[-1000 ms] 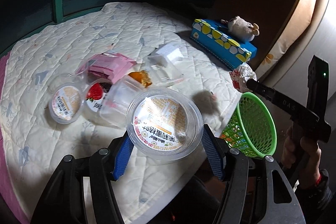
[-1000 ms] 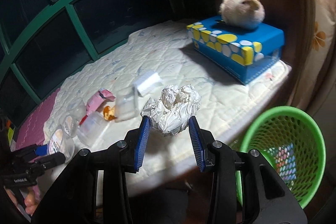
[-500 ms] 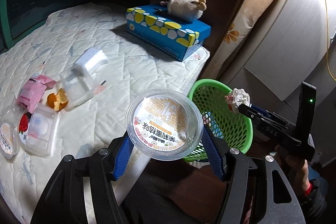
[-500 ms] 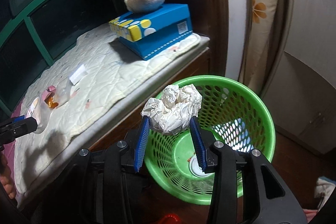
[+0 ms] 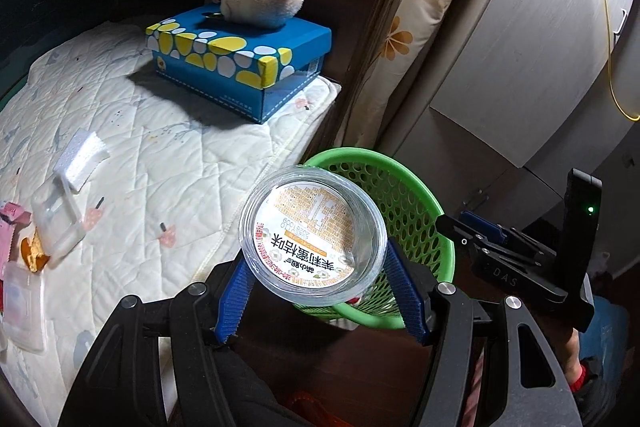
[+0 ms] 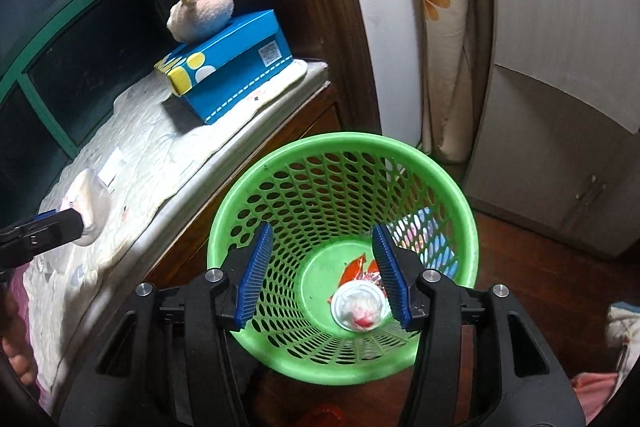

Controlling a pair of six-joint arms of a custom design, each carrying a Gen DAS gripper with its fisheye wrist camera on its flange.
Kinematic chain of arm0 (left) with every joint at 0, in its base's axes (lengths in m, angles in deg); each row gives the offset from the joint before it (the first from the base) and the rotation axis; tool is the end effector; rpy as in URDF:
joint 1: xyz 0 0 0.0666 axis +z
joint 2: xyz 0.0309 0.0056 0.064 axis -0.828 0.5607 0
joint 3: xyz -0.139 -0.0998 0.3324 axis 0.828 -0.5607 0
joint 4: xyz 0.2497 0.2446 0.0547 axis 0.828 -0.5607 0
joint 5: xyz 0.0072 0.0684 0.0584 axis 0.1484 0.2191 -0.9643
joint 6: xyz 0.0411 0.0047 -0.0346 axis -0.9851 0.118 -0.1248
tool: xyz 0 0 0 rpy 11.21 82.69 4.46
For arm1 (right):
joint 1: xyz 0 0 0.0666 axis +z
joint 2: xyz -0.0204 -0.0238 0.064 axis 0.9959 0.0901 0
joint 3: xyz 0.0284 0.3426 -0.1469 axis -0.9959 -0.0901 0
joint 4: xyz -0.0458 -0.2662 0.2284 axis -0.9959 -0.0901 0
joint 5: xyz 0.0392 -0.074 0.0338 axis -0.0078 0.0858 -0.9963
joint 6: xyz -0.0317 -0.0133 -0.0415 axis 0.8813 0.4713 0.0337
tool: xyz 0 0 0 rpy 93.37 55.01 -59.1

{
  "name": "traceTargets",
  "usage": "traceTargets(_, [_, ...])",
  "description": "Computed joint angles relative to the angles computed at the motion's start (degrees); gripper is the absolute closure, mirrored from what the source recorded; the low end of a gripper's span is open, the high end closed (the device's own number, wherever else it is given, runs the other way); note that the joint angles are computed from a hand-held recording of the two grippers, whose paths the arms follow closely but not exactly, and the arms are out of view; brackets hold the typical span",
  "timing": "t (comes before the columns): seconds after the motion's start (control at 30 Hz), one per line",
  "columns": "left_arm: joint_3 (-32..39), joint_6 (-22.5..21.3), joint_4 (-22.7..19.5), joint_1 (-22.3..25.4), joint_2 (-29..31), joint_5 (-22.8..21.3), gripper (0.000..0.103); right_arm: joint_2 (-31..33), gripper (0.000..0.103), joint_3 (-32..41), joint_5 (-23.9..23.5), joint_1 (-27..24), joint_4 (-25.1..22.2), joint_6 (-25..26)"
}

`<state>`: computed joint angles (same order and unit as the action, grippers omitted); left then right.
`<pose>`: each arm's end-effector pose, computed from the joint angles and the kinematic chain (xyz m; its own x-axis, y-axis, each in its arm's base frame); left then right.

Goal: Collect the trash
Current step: 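Carry the tissue and cup to the green wastebasket and open both grippers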

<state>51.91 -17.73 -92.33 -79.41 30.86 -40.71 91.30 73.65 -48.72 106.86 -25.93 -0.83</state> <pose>0.3748 -0.1776 0.5835 -0.7021 0.4039 -0.5865 0.6284 0.7388 -0.2435 0.2565 0.0912 0.5301 -0.6357 0.4058 -0.6567 0.3243 0.9124 0.2498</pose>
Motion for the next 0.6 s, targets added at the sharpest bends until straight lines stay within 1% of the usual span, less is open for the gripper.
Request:
traceTargets(0.13, [0.6, 0.4, 0.4, -2.6, 1.7, -0.8, 0.042, -2.0, 0.049, -0.8, 0.1, -0.7, -0.3, -0.5])
traceTargets(0.2, [1.3, 0.6, 0.2, -3.8, 2.8, -1.2, 0.042, -2.9, 0.044, -1.1, 1.0, -0.5, -0.8, -0.7])
traceTargets(0.4, [2.5, 1.0, 0.2, -7.0, 5.6, -2.4, 0.042, -4.5, 0.043, -1.6, 3.1, 0.2, -1.8, -1.2])
traceTargets(0.6, [3.5, 1.6, -0.7, -8.5, 7.9, -1.6, 0.040, -6.4, 0.042, -3.2, 2.2, -0.8, -1.7, -2.8])
